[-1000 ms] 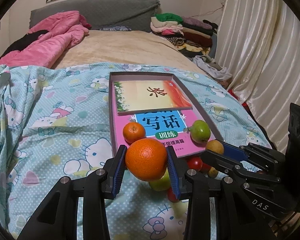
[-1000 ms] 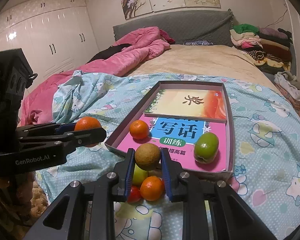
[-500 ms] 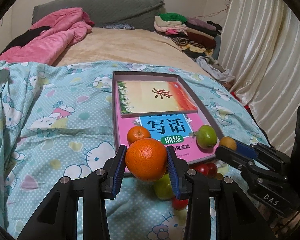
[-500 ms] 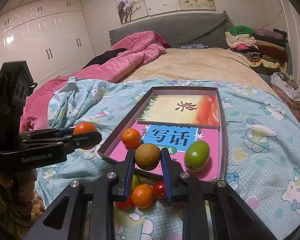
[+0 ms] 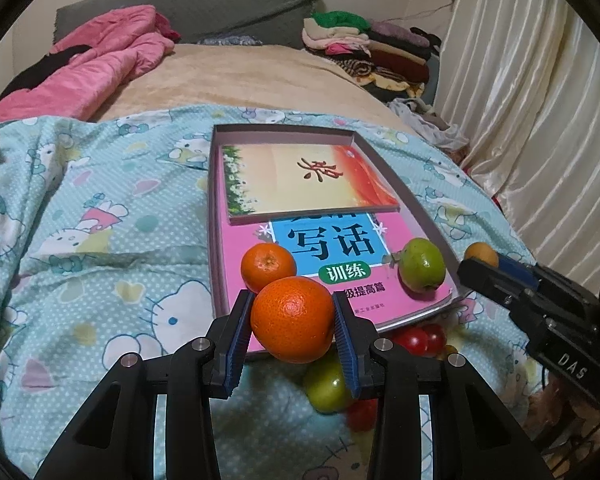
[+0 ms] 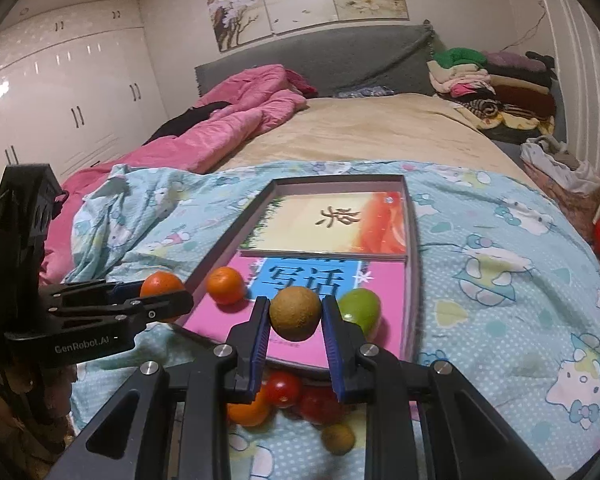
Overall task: Organize fruits
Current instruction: 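Carry the brown fruit over the tray while the left tool lowers the orange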
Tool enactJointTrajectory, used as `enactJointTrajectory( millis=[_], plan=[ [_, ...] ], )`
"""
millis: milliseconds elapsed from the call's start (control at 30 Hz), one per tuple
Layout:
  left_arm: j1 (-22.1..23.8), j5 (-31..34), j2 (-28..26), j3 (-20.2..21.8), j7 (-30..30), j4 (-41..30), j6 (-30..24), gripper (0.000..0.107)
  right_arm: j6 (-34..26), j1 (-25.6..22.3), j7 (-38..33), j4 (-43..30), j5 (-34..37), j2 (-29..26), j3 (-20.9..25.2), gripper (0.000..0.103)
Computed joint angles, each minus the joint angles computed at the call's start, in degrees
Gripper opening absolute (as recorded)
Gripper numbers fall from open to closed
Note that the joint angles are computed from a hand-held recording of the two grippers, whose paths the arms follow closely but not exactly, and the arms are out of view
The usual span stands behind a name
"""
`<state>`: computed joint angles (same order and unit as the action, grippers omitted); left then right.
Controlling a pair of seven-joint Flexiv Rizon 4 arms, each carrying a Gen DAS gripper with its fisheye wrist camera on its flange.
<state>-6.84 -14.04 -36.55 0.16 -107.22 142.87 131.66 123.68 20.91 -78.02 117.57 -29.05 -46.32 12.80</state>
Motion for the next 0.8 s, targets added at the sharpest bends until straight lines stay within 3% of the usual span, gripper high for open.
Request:
enactJointTrajectory(
  millis=[300,800],
  plan=[
    [0.9,0.4,-1.1,-0.2,0.6,-1.7,-2.2,0.040,-0.3,4.7,-2.9,0.0,8.1,0.9,-4.3,0.026],
    [1.4,0.0,-3.0,0.2,1.7,-4.0,-6.0,0.040,-4.5,6.9,-5.9,-0.9,12.9,0.7,-5.9,0.026]
  ],
)
